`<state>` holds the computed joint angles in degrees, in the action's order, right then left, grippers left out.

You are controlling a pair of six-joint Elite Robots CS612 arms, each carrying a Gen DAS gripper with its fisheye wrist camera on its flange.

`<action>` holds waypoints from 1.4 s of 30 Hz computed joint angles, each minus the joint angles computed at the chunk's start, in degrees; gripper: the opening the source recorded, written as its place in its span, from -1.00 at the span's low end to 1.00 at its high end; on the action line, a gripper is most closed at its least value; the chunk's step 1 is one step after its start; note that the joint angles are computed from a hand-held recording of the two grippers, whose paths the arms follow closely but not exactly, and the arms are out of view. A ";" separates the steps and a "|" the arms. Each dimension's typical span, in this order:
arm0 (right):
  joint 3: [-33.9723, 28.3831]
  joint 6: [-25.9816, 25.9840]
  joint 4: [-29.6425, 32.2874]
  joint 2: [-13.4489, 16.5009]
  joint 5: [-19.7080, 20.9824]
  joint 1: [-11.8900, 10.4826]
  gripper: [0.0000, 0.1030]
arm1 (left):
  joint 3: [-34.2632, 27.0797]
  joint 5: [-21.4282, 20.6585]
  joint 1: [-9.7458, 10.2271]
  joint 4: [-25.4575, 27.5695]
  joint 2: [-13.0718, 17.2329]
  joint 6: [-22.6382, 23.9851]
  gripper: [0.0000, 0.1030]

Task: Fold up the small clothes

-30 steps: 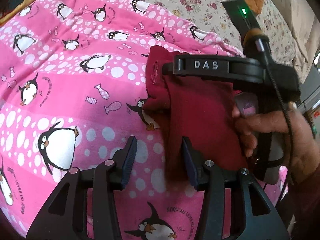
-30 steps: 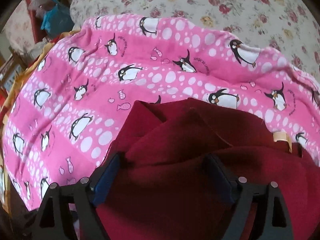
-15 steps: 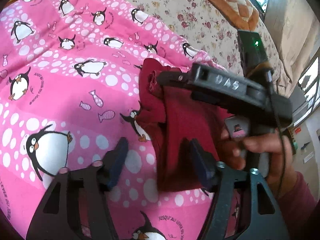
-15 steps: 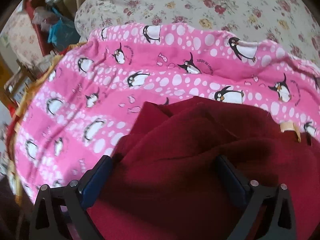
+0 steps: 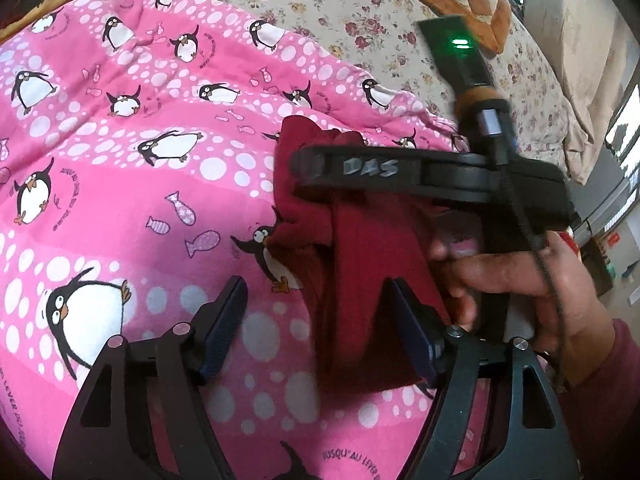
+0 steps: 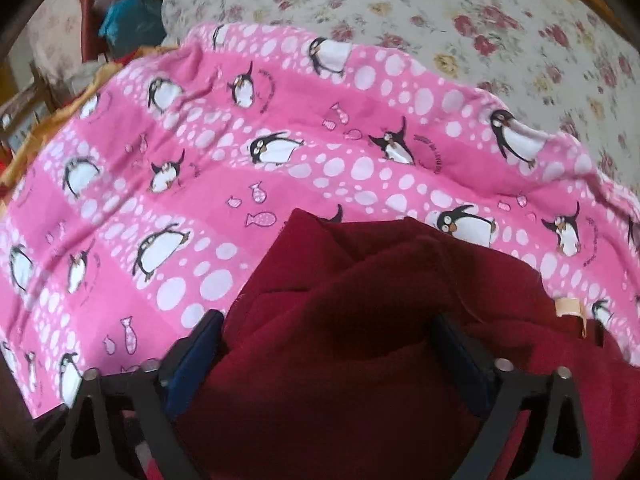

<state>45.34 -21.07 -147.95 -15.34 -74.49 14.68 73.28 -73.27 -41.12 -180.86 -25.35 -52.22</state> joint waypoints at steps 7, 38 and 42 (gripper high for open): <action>-0.50 4.06 3.68 -0.49 8.66 -2.74 0.02 | -6.54 -4.03 1.43 7.98 1.67 -1.25 0.55; -21.03 4.23 34.63 5.64 10.40 -1.66 0.63 | -9.17 -7.49 1.75 -11.18 5.79 3.07 0.16; -29.83 -1.19 41.46 9.61 1.94 0.45 0.63 | -8.87 -7.70 1.96 -10.58 5.63 1.75 0.16</action>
